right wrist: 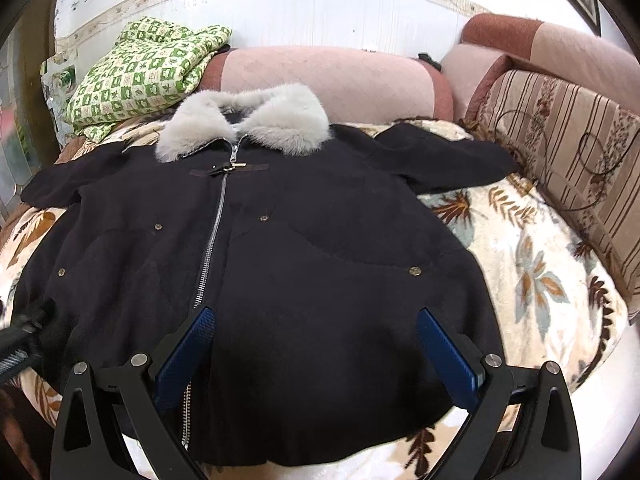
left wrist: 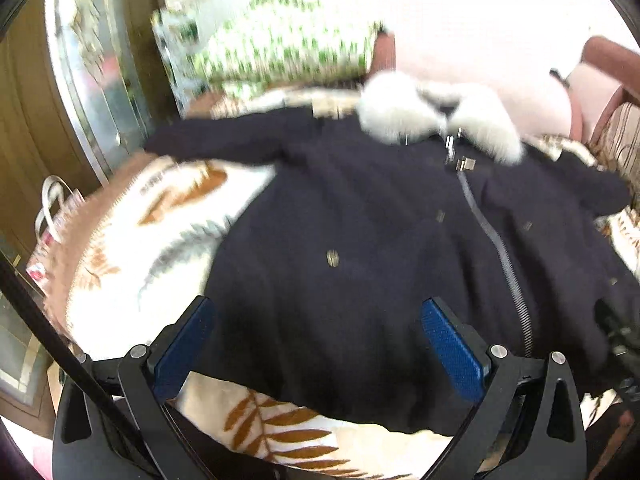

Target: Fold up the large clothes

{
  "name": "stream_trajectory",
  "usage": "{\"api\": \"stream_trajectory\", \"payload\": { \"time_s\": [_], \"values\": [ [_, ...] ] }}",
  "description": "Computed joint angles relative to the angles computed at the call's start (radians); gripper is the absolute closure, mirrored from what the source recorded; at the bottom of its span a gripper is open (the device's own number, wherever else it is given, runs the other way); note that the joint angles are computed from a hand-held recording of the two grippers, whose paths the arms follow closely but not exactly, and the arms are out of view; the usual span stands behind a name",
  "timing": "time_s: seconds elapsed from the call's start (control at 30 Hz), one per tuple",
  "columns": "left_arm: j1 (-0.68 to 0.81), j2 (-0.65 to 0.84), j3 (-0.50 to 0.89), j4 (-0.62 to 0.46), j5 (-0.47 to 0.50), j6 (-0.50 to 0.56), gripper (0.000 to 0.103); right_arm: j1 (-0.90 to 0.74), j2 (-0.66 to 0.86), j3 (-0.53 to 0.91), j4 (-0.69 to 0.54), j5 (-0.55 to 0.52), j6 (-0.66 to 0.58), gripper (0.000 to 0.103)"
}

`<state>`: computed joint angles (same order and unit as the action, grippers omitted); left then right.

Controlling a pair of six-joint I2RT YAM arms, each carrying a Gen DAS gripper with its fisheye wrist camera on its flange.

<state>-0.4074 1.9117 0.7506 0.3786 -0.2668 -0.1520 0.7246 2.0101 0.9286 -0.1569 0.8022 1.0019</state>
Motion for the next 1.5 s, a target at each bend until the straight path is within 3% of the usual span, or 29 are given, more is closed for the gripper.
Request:
{"api": "stream_trajectory", "payload": {
  "time_s": [0.2, 0.3, 0.4, 0.5, 0.6, 0.7, 0.83, 0.9, 1.03, 1.23, 1.4, 1.5],
  "values": [
    [-0.020, -0.298, -0.219, 0.080, -0.027, 0.005, 0.000, 0.082, -0.029, 0.032, -0.152, 0.138, 0.095, 0.001],
    [-0.004, -0.418, -0.284, 0.056, 0.004, 0.008, 0.000, 0.140, -0.021, 0.084, -0.311, 0.243, 0.222, 0.001],
    [-0.010, -0.481, -0.282, 0.007, 0.006, 0.000, 0.000, 0.170, -0.038, 0.101, -0.364, 0.266, 0.232, 0.001],
    [-0.012, -0.498, -0.281, 0.003, -0.010, 0.001, 0.000, 0.177, -0.093, 0.051, -0.285, 0.244, 0.171, 0.001],
    [-0.014, -0.522, -0.295, 0.009, -0.022, -0.001, 0.000, 0.185, -0.101, 0.042, -0.293, 0.275, 0.189, 0.001],
    [-0.013, -0.532, -0.303, 0.028, -0.037, 0.000, 0.000, 0.177, -0.134, -0.007, -0.215, 0.281, 0.170, 0.001],
    [-0.009, -0.521, -0.309, 0.093, -0.071, -0.001, 0.000, 0.099, -0.187, -0.092, 0.007, 0.161, 0.039, 0.001],
    [-0.005, -0.504, -0.296, 0.109, -0.076, 0.012, 0.000, 0.056, -0.190, -0.091, 0.025, 0.120, -0.013, 0.003],
    [0.005, -0.450, -0.257, 0.149, -0.058, 0.047, 0.000, 0.003, -0.217, -0.117, 0.092, 0.141, -0.144, 0.004],
    [0.034, -0.262, -0.083, 0.091, -0.026, -0.002, 0.000, -0.120, -0.238, -0.116, 0.213, 0.133, -0.345, 0.004],
    [0.009, -0.120, 0.037, 0.140, -0.085, 0.065, 0.000, -0.228, -0.170, -0.046, 0.300, 0.088, -0.463, 0.004],
    [0.002, -0.042, 0.180, 0.000, -0.108, 0.057, 0.000, -0.296, -0.121, 0.013, 0.317, 0.039, -0.470, 0.004]
  ]
}}
